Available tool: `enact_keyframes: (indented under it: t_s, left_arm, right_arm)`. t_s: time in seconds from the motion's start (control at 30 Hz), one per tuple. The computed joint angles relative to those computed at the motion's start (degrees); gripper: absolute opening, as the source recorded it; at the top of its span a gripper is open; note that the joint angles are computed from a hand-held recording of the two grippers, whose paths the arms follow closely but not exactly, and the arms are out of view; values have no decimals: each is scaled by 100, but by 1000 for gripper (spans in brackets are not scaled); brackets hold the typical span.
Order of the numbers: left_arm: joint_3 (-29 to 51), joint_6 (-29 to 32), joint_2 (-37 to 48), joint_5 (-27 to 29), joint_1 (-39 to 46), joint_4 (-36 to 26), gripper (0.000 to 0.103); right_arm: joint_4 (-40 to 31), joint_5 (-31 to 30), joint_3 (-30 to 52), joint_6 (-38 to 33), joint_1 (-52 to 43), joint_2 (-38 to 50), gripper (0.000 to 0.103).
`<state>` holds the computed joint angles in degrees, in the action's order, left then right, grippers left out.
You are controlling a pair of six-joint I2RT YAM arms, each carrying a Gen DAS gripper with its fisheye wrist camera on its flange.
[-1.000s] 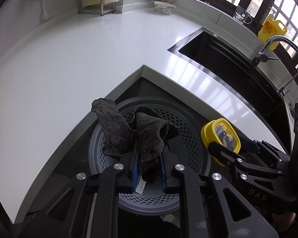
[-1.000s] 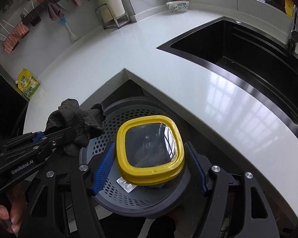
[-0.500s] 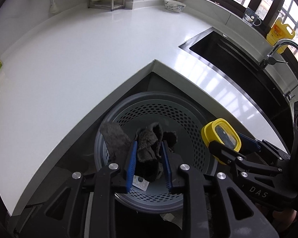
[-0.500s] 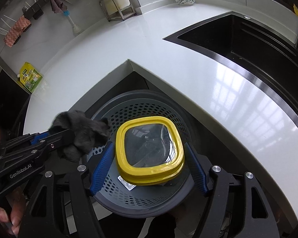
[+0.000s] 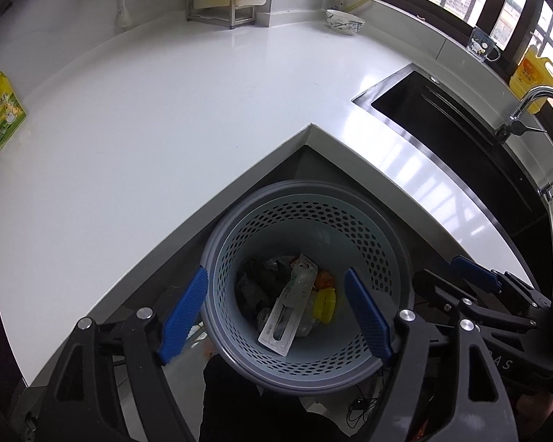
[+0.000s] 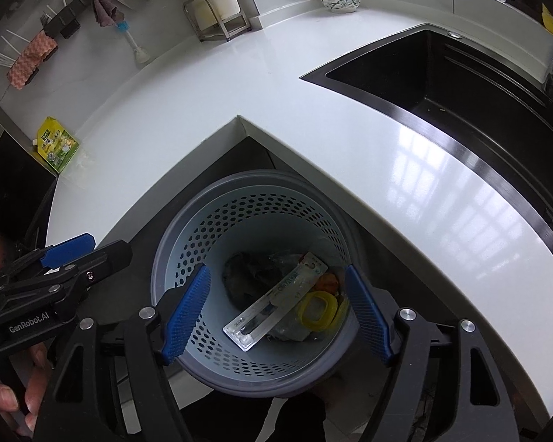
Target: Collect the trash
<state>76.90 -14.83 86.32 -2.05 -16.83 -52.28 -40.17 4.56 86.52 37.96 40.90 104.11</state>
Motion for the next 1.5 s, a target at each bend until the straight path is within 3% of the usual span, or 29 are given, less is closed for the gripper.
enact_keyframes:
  t_s: [0.83, 1.5]
  left_arm:
    - [605, -97, -87, -532, -121, -532, 95]
    - [816, -191, -131, -869, -163, -834, 96]
  right_arm:
    - [-623, 169, 234, 119, 72, -237, 72]
    - [-726, 225, 265, 121, 73, -385, 72]
